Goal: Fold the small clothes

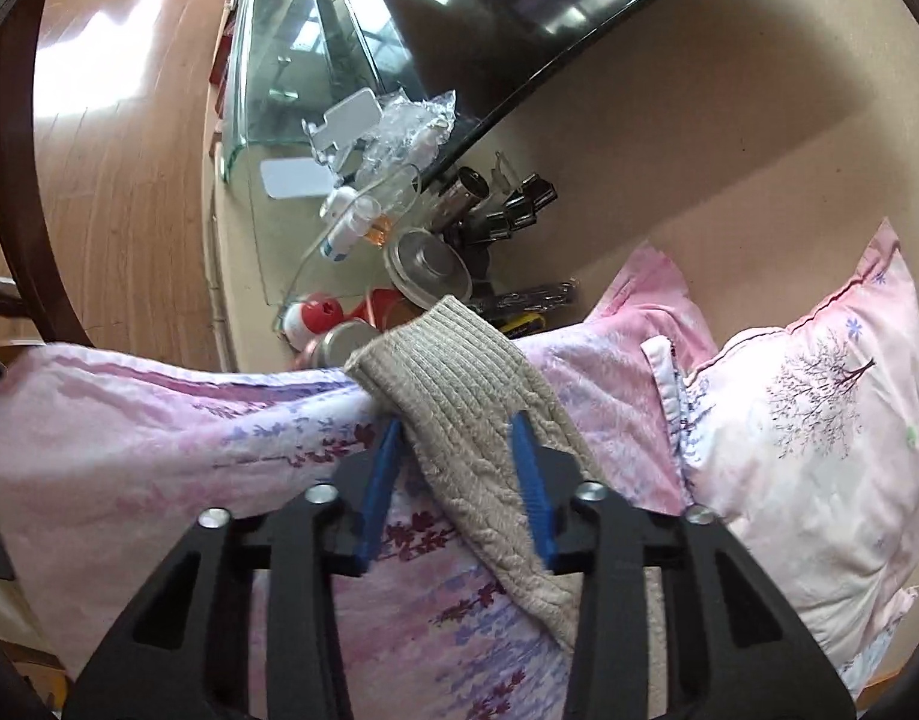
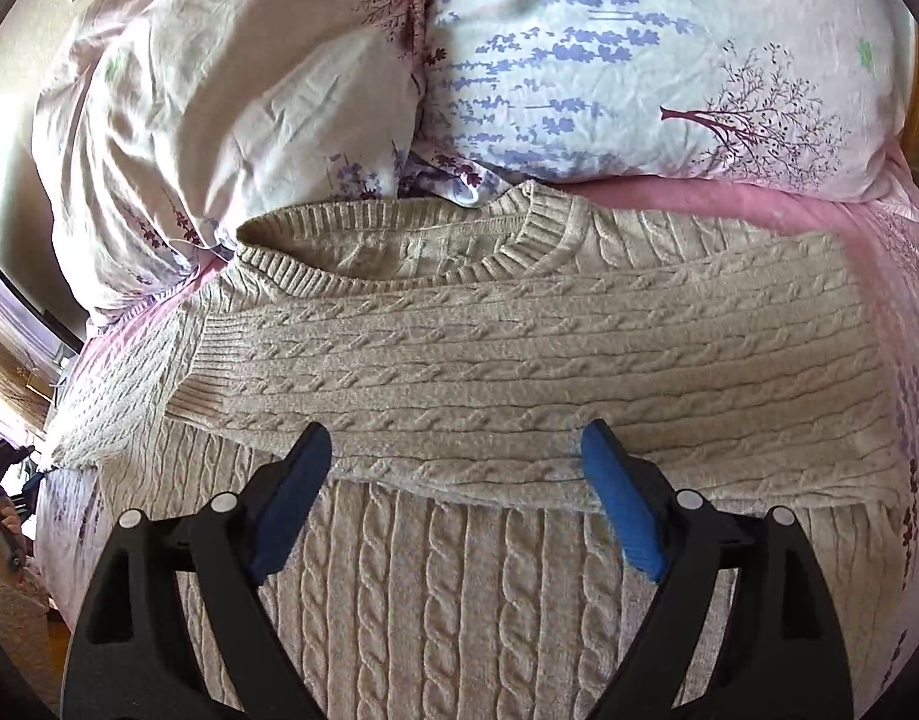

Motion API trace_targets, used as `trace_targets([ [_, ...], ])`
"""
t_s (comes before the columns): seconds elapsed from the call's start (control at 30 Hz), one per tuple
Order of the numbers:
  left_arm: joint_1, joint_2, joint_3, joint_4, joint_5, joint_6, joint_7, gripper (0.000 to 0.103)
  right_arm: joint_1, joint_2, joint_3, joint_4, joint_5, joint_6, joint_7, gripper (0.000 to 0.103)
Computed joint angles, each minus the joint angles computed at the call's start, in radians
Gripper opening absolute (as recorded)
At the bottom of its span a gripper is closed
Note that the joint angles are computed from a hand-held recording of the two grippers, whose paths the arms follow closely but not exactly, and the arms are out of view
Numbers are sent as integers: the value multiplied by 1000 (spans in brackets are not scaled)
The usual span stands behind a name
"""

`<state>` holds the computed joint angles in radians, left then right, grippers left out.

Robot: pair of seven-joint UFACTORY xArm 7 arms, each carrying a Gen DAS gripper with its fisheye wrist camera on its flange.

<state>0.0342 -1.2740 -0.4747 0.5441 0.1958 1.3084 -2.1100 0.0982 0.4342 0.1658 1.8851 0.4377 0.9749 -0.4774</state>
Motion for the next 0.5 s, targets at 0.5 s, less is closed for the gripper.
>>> trace_targets([
  [0.5, 200, 337, -116, 184, 253, -595, 23, 6, -62, 42, 1, 120, 66, 65, 8, 85],
])
